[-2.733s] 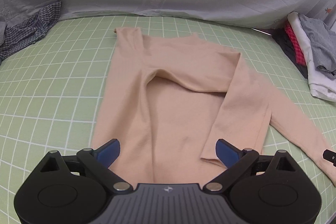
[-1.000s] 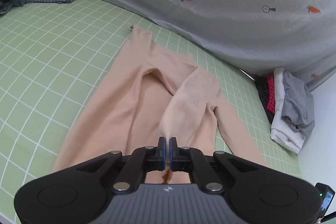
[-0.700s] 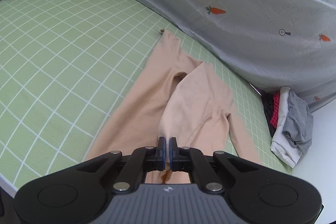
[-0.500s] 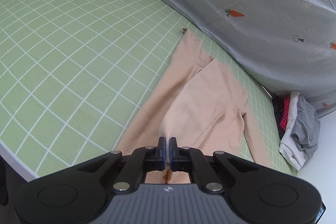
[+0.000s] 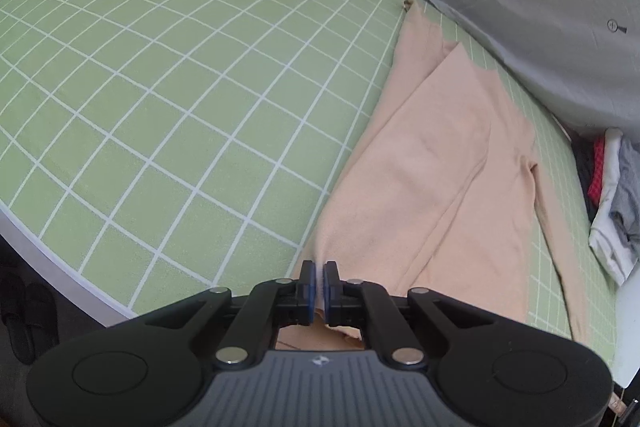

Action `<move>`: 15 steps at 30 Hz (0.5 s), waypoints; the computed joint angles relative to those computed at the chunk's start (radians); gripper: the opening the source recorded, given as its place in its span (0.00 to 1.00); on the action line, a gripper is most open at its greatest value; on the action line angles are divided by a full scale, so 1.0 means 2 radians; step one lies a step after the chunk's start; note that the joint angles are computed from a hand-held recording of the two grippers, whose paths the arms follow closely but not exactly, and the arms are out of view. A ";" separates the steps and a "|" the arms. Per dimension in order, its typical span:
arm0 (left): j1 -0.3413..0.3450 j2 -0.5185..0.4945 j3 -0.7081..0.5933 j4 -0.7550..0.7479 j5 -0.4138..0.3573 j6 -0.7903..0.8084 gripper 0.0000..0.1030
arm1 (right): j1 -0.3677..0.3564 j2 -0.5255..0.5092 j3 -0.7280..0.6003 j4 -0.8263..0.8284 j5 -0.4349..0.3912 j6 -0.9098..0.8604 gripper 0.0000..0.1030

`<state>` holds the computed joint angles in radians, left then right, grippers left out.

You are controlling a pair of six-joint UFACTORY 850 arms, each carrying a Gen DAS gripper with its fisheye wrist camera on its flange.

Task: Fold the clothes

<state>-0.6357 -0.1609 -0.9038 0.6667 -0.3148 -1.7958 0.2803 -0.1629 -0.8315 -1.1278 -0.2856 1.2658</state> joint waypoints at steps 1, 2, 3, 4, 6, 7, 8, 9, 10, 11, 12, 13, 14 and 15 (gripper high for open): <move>0.001 -0.003 -0.001 -0.016 0.002 0.017 0.05 | 0.001 0.000 0.000 0.001 -0.002 0.000 1.00; 0.003 -0.005 0.000 -0.030 0.006 0.032 0.05 | 0.002 0.001 0.001 0.001 -0.004 0.001 1.00; 0.003 -0.006 -0.001 -0.033 0.008 0.038 0.05 | 0.002 0.001 0.001 0.000 -0.006 0.002 1.00; 0.003 -0.007 -0.003 -0.036 0.005 0.043 0.05 | 0.003 0.002 0.001 -0.002 -0.008 0.006 1.00; 0.003 -0.011 -0.009 -0.054 -0.001 0.067 0.06 | 0.004 0.003 0.002 -0.015 -0.012 0.019 1.00; 0.005 -0.014 -0.013 -0.067 -0.004 0.083 0.07 | 0.005 0.004 0.002 -0.025 -0.014 0.029 1.00; 0.007 -0.015 -0.015 -0.082 -0.003 0.099 0.11 | 0.006 0.004 0.002 -0.034 -0.017 0.038 1.00; 0.009 -0.015 -0.017 -0.100 -0.001 0.116 0.20 | 0.005 0.005 0.001 -0.040 -0.016 0.046 1.00; 0.011 -0.016 -0.020 -0.116 0.000 0.129 0.25 | 0.004 0.004 0.000 -0.045 -0.014 0.053 1.00; 0.011 -0.018 -0.025 -0.118 -0.008 0.133 0.38 | 0.003 0.004 -0.001 -0.049 -0.012 0.059 1.00; 0.009 -0.021 -0.034 -0.112 -0.024 0.131 0.54 | 0.002 0.003 -0.003 -0.053 -0.011 0.065 1.00; 0.006 -0.026 -0.043 -0.099 -0.043 0.128 0.59 | 0.001 0.002 -0.004 -0.059 -0.010 0.072 1.00; 0.003 -0.029 -0.052 -0.083 -0.061 0.122 0.60 | -0.001 0.001 -0.006 -0.065 -0.008 0.080 1.00; 0.002 -0.029 -0.056 -0.066 -0.069 0.111 0.60 | -0.002 0.001 -0.007 -0.072 -0.005 0.089 1.00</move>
